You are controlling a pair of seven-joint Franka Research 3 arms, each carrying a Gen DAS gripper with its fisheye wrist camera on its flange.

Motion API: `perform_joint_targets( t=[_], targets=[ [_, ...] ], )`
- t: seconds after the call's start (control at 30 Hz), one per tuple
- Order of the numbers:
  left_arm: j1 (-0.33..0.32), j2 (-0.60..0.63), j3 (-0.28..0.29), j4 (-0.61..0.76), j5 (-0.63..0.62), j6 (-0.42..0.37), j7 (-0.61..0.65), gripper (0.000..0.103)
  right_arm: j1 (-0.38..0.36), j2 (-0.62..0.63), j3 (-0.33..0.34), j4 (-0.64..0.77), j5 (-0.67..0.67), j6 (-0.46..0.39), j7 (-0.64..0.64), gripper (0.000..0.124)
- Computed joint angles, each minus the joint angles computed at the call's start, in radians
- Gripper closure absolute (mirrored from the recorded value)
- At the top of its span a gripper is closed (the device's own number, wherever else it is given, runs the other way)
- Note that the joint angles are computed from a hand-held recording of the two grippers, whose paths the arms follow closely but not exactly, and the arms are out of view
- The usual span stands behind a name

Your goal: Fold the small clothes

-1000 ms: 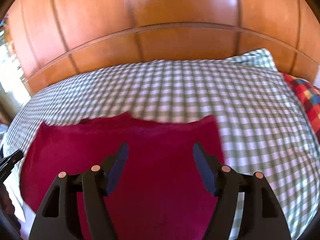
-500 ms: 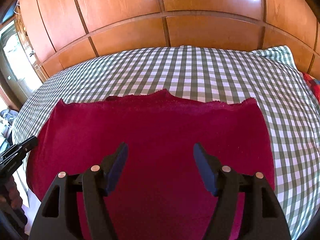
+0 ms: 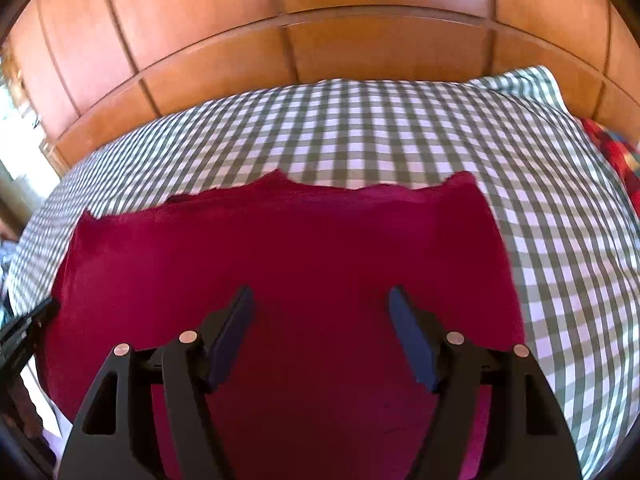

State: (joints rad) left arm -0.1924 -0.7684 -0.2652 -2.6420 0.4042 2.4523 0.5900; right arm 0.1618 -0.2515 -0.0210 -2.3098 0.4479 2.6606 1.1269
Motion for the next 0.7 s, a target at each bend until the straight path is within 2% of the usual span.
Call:
perform_joint_targets(
  t=[0.2,0.33,0.43,0.53,0.57,0.63,0.7],
  targets=[
    [-0.001,-0.009,-0.003,-0.004,0.003,0.002,-0.004,0.091,0.016,0.000,-0.007,0.014,0.026,0.004,-0.053,0.054],
    [-0.005,-0.014,0.000,-0.008,0.004,0.001,0.001,0.091,0.056,0.038,-0.001,0.068,0.054,0.010,-0.177,0.051],
    [-0.004,-0.014,-0.001,-0.008,0.004,0.001,0.000,0.091,0.065,0.102,0.022,0.140,0.020,-0.010,-0.218,0.050],
    [-0.002,-0.012,-0.004,-0.006,0.009,-0.002,0.004,0.091,0.063,0.191,0.048,0.230,-0.061,-0.051,-0.206,0.052],
    [-0.001,-0.010,-0.005,-0.005,0.011,-0.003,0.005,0.091,0.063,0.217,0.054,0.256,-0.091,-0.068,-0.195,0.057],
    [0.000,-0.010,-0.004,-0.007,0.013,-0.001,0.004,0.091,0.064,0.285,0.061,0.328,-0.159,-0.131,-0.163,0.101],
    [0.000,-0.012,-0.002,-0.011,0.014,0.003,0.005,0.091,0.071,0.309,0.066,0.343,-0.214,-0.125,-0.142,0.118]
  ],
)
